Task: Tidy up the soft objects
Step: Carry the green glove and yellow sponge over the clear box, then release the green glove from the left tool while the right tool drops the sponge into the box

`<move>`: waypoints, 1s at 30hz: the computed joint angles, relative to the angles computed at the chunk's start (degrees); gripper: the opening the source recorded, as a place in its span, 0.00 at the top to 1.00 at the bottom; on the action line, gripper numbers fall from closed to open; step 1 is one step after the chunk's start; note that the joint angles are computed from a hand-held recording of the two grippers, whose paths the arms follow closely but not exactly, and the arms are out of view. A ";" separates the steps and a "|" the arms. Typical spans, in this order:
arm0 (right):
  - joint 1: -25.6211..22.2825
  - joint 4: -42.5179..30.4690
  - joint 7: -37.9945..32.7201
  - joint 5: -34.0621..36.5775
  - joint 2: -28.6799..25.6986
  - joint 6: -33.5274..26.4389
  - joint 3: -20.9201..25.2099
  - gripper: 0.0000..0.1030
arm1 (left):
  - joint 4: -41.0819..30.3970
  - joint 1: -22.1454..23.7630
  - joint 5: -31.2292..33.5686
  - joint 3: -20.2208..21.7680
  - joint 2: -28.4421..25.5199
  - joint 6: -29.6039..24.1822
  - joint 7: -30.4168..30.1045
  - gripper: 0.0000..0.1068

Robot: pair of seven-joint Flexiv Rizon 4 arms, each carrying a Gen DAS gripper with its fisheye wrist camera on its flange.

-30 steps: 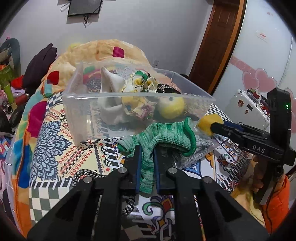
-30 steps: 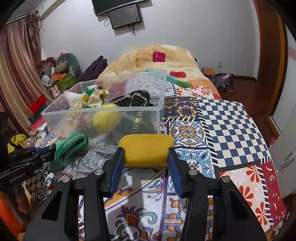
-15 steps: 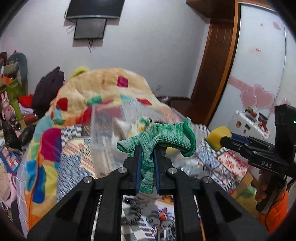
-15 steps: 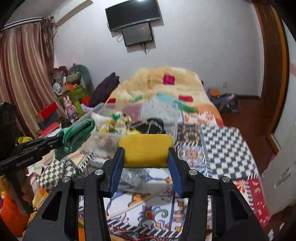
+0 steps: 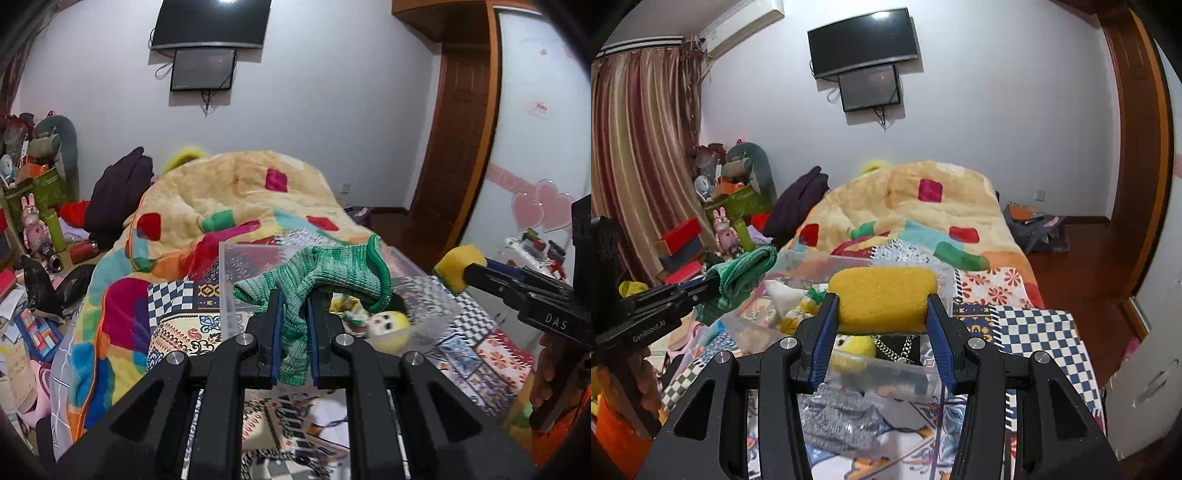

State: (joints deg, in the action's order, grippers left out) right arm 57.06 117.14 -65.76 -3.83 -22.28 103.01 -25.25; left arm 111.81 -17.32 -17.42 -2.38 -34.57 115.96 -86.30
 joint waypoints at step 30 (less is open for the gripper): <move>-12.73 -0.86 10.87 -15.58 -0.81 -5.67 10.89 0.42 | -0.03 -0.17 1.06 -0.60 -0.17 -2.32 1.58 0.50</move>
